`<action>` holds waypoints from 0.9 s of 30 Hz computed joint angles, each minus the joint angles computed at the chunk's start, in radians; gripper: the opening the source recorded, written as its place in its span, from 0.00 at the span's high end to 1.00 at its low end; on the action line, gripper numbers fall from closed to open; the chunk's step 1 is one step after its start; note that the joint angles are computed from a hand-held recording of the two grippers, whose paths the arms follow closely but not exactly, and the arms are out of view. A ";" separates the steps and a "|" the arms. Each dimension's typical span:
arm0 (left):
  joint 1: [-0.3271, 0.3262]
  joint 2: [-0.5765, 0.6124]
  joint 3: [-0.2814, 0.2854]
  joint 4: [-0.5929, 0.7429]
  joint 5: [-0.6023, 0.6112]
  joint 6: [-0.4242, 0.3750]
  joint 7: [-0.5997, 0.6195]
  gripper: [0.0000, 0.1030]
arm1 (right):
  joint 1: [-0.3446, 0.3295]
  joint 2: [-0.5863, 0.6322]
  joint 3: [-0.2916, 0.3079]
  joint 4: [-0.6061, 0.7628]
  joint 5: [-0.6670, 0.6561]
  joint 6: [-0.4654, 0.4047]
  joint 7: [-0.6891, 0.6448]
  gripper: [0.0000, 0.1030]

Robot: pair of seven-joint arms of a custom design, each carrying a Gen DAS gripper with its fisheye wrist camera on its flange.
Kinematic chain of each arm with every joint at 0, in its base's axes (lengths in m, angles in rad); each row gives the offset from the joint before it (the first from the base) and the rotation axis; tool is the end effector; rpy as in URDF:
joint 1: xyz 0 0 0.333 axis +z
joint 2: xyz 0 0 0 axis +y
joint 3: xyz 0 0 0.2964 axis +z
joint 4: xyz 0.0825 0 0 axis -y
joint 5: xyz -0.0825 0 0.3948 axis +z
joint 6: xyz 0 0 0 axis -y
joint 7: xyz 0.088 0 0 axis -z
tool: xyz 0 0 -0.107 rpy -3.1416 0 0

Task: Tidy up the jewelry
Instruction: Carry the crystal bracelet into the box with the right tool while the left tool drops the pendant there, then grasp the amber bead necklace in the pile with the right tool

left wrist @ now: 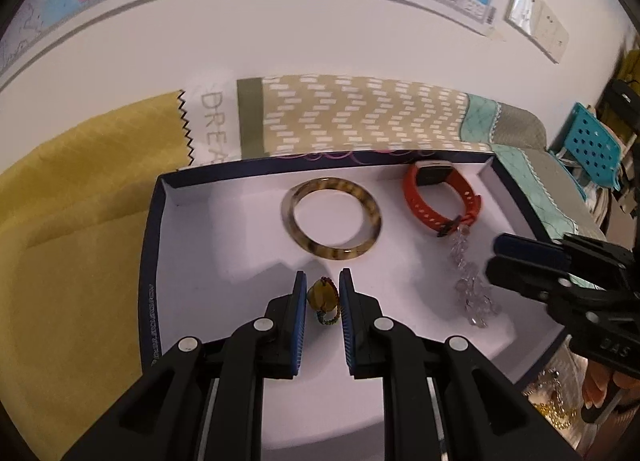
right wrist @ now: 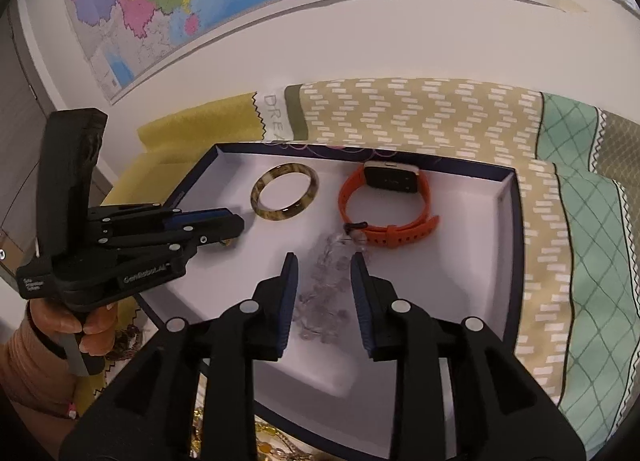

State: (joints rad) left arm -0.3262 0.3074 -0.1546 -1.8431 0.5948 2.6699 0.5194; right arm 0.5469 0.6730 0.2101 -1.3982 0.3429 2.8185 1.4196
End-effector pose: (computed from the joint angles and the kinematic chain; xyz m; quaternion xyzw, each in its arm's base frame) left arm 0.5902 -0.3181 0.3928 -0.7149 0.6284 -0.2481 0.1802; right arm 0.5984 0.4861 0.3809 -0.7969 0.4581 -0.0235 0.3930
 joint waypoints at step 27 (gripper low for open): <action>0.037 -0.350 -0.080 -0.343 0.514 0.157 -0.505 0.32 | -0.009 -0.404 0.081 -0.607 0.194 0.177 -0.274 0.65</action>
State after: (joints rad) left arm -0.2890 -0.0421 -0.2349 -2.1861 1.1093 2.8265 0.0145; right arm 0.5383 0.2695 0.2911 -2.0057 0.5367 2.9958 1.1453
